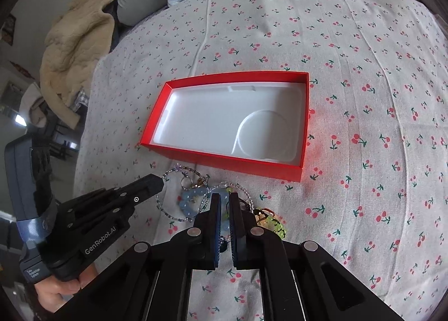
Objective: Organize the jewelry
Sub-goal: 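Close the left gripper on the thin green-beaded bracelet while the right gripper reaches the silver bracelet, then grasp the silver bead bracelet with the right gripper while the left gripper holds the green bracelet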
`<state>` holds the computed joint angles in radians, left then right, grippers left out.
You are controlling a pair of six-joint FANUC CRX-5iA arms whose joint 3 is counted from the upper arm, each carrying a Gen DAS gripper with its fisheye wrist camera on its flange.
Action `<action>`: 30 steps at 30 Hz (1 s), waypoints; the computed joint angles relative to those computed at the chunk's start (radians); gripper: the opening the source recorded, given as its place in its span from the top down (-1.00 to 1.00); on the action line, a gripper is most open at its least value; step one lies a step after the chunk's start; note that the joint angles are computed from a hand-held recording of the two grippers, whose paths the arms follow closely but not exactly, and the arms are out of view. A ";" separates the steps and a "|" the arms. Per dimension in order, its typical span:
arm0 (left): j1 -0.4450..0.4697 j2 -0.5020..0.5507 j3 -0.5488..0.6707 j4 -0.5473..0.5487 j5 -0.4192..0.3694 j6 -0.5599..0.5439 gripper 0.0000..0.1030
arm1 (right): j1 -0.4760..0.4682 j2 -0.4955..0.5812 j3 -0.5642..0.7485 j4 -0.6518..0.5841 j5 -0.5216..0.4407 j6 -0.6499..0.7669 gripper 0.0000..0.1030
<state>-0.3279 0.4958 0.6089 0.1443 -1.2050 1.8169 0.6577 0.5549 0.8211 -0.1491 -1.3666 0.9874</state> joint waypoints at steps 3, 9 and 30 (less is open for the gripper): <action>0.003 -0.012 -0.012 -0.007 0.007 0.000 0.93 | -0.008 0.006 0.000 -0.008 -0.017 -0.014 0.66; 0.015 -0.022 -0.026 -0.016 0.003 0.006 0.93 | -0.013 0.022 0.016 0.006 -0.044 -0.030 0.59; 0.040 -0.025 -0.030 -0.080 -0.052 0.033 0.93 | 0.068 0.210 0.261 0.098 -0.231 0.096 -0.58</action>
<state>-0.2877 0.4711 0.5788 0.0646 -1.2573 1.8499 0.7257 0.7648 1.0823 -0.0508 -1.5980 1.0834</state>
